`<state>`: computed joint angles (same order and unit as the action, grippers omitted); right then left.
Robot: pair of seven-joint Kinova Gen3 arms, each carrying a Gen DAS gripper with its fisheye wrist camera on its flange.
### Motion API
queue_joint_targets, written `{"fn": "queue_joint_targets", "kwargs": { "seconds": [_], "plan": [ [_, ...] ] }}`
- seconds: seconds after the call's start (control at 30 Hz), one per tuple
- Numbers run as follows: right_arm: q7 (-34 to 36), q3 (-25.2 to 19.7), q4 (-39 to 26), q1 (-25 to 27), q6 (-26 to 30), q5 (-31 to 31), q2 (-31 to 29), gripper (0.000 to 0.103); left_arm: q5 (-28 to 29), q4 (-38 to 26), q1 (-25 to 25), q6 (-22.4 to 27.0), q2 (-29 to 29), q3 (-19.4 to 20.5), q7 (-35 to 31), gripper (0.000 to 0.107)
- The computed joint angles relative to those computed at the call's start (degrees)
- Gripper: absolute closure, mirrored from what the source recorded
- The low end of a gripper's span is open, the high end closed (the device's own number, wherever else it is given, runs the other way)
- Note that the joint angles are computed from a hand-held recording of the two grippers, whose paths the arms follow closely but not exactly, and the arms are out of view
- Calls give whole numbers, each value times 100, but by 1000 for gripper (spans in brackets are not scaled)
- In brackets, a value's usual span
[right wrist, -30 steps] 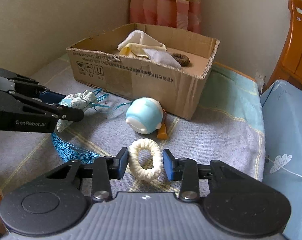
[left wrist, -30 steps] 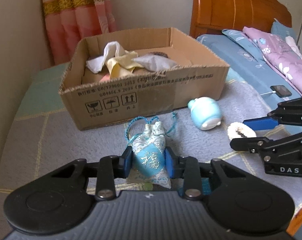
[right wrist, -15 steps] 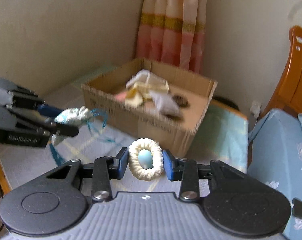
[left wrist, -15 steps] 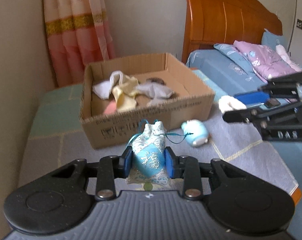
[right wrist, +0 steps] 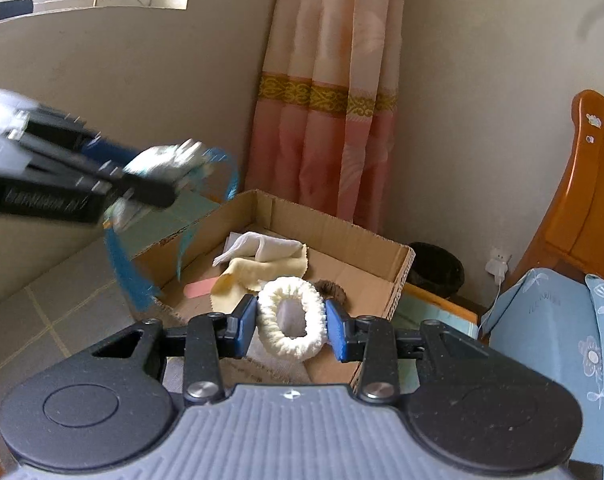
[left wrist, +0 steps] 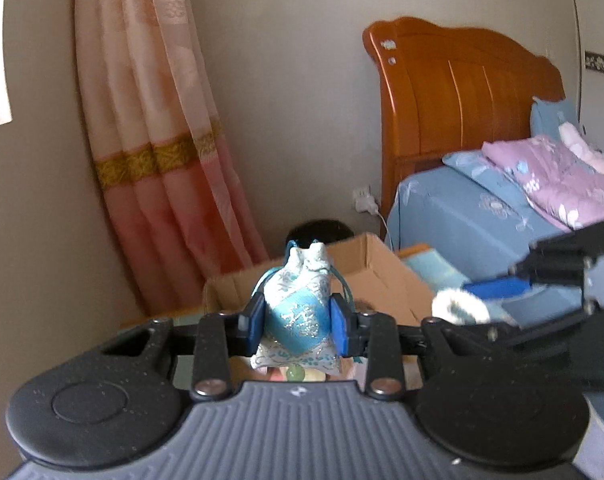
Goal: Organize soft objects
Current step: 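Carry the pouch and ring over the box and open both grippers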
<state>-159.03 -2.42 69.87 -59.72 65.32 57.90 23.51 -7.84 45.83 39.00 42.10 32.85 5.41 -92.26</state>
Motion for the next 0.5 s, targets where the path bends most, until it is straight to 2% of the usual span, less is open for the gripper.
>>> {"fn": "queue_joint_targets", "kwargs": {
  "seconds": [0.07, 0.13, 0.17, 0.2, 0.27, 0.5],
  "plan": [
    [146, 3, -117, 98, -25, -87, 55, 61, -11, 103, 47, -303, 69, -117, 263, 69],
    [245, 26, -206, 172, -65, -187, 106, 61, -115, 248, 144, -441, 103, -257, 562, 39],
    [307, 46, -259, 224, -90, -247, 139, 61, -158, 353, 173, -465, 88, -286, 654, 15],
    [344, 69, -292, 263, -111, -307, 158, 61, -172, 560, 144, -582, 8, -257, 662, 11],
    [471, 103, -383, 343, -153, -439, 200, 61, -161, 962, 20, -710, -185, -82, 541, 11],
    [1249, 358, -1166, 658, -189, -823, 597, 61, -968, 2033, 451, -731, -860, -498, 1420, 11]
  ]
}}
